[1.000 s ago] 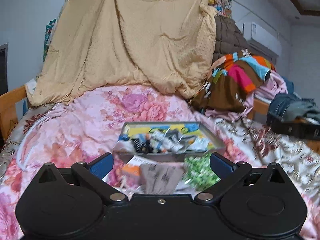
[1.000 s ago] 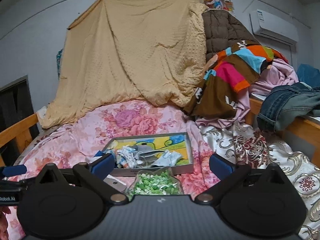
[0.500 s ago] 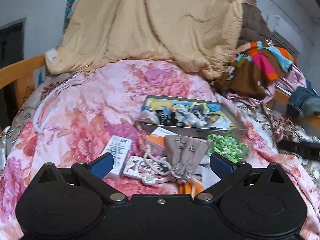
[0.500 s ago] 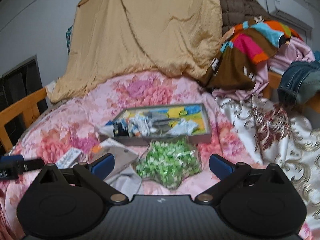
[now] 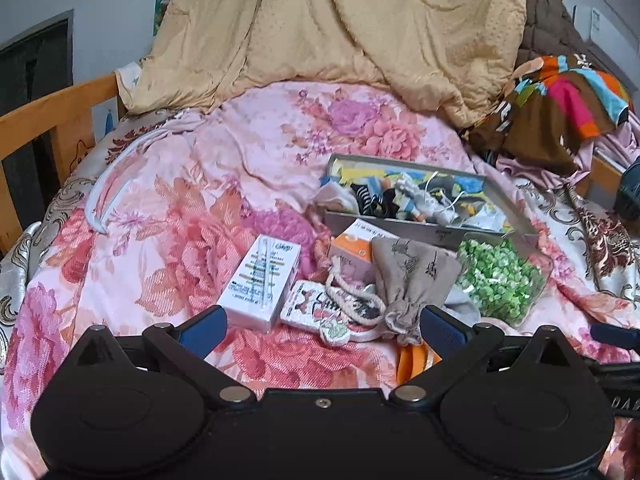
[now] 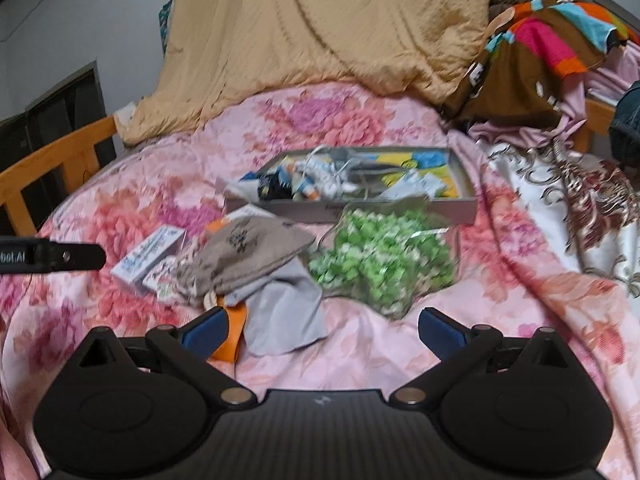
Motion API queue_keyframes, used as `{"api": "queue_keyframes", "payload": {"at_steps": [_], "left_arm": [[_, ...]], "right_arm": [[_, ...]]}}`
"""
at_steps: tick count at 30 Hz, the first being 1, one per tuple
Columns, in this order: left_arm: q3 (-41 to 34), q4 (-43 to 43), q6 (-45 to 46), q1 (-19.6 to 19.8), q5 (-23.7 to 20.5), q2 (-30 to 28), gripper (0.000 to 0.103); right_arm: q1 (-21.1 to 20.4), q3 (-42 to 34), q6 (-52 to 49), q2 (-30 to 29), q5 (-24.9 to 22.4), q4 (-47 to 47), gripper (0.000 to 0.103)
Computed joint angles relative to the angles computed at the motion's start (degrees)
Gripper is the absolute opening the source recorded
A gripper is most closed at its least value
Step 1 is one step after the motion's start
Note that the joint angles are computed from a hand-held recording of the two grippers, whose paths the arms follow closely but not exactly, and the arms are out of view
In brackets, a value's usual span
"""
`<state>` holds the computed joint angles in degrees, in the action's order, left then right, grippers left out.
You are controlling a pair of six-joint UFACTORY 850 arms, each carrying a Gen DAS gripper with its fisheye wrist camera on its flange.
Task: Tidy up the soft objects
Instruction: 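Lower the left tool onto the beige drawstring pouch while the right tool approaches the grey cloth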
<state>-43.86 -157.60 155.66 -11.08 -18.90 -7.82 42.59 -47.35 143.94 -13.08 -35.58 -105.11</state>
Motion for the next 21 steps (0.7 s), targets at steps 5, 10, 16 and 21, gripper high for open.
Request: {"api": "queue_keyframes", "payload": {"at_steps": [5, 10, 16, 21], "left_arm": [[-0.79, 2.61, -2.17, -0.33, 0.16, -0.71, 0.102], [-2.74, 3.02, -1.07, -0.95, 0.19, -3.4, 0.102], [-5.3, 5.56, -2.57, -1.49, -0.89, -6.53, 0.102], [-7.08, 7.86, -2.43, -1.93, -3.72, -8.99, 0.102]], "right_arm": [[-0.51, -1.24, 1.57, -2.41, 2.5, -2.4, 0.103], [-0.91, -1.84, 4.22, -4.37, 3.58, -6.6, 0.103], [-2.81, -2.71, 8.93, -6.17, 4.13, -9.99, 0.103], [-4.14, -3.67, 13.13, -7.95, 4.78, -12.89, 0.103]]}}
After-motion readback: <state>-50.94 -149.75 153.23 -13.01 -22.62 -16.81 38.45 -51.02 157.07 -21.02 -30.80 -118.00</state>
